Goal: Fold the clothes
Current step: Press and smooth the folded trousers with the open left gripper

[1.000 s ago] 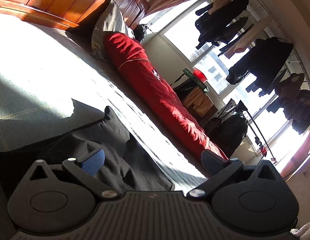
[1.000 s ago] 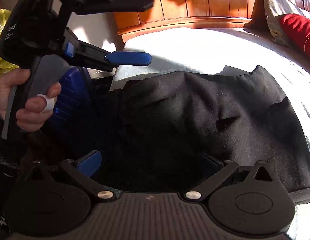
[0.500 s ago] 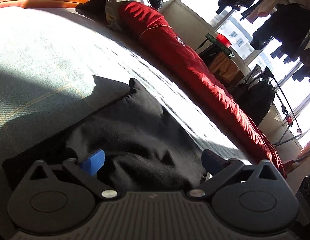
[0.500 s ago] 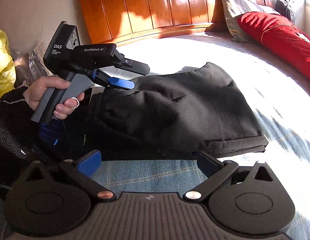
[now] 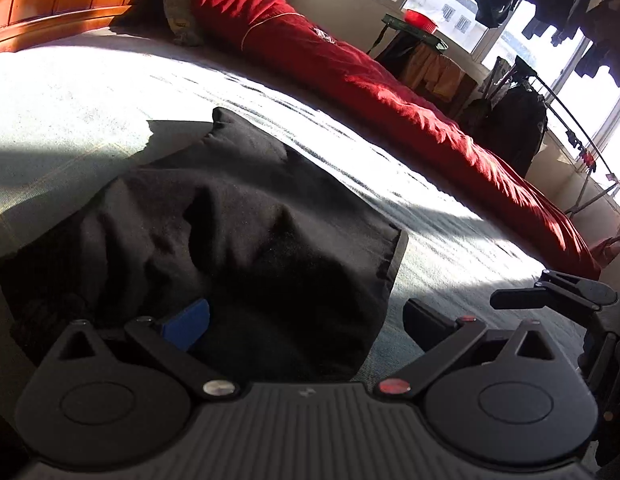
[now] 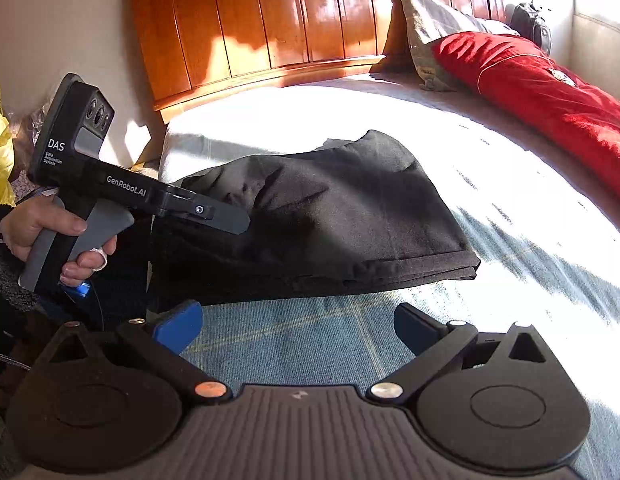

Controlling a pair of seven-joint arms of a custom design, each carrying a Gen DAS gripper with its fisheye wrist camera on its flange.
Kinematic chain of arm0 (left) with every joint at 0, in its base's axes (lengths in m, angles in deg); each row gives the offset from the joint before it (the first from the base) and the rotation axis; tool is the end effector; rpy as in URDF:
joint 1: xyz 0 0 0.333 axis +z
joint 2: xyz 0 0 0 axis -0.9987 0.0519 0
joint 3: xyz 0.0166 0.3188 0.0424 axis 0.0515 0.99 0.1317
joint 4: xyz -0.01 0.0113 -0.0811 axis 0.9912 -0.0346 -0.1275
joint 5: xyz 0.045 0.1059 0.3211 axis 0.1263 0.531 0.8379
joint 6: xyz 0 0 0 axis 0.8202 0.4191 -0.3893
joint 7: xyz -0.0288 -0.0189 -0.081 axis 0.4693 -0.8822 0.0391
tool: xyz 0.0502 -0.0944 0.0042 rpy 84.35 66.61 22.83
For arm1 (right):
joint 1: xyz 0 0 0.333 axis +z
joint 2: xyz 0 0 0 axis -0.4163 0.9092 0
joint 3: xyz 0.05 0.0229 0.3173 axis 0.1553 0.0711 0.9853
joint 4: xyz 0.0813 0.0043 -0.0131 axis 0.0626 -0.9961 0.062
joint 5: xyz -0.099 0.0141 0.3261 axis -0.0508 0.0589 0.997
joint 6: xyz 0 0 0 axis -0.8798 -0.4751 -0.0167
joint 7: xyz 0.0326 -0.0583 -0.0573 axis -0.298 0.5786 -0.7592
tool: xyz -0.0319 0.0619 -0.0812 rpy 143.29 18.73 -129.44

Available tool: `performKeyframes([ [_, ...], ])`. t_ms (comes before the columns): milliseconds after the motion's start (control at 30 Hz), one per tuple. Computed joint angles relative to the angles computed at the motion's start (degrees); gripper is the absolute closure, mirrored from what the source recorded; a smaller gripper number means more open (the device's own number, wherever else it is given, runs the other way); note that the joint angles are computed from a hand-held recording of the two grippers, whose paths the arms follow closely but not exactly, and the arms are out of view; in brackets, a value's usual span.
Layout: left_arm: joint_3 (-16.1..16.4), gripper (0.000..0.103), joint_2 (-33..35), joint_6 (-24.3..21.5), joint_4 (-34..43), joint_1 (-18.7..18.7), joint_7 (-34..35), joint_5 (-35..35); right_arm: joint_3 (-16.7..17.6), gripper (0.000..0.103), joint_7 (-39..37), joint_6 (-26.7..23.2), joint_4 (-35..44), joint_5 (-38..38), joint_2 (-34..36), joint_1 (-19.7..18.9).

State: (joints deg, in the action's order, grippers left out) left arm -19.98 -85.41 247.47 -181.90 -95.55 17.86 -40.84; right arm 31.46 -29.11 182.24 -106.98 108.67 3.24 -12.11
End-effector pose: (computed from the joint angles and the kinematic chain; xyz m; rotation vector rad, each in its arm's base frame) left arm 0.4828 -0.1741 0.5142 -2.0607 1.6293 -1.1834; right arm 0.5765 0.2339 0.5566 -2.2042 0.7183 -0.1329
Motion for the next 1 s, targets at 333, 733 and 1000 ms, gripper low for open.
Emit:
performKeyframes([
  [333, -1.1, 0.001, -1.7, 3.6, -1.4, 2.6, 3.0, -2.7, -1.0, 0.000, -2.9, 3.0, -6.8, 3.3, -5.1, 0.5],
  [733, 2.3, 0.001, 3.4, -2.2, 8.1, 0.4, 10.3, -7.9, -4.6, 0.000, -0.7, 10.7, -15.6, 6.4, -11.5, 2.1],
  [1000, 2.1, 0.001, 17.0, -9.5, 23.9, 2.1, 14.8, -8.6, -5.8, 0.000, 4.7, 12.1, -18.4, 4.6, -12.5, 2.5],
])
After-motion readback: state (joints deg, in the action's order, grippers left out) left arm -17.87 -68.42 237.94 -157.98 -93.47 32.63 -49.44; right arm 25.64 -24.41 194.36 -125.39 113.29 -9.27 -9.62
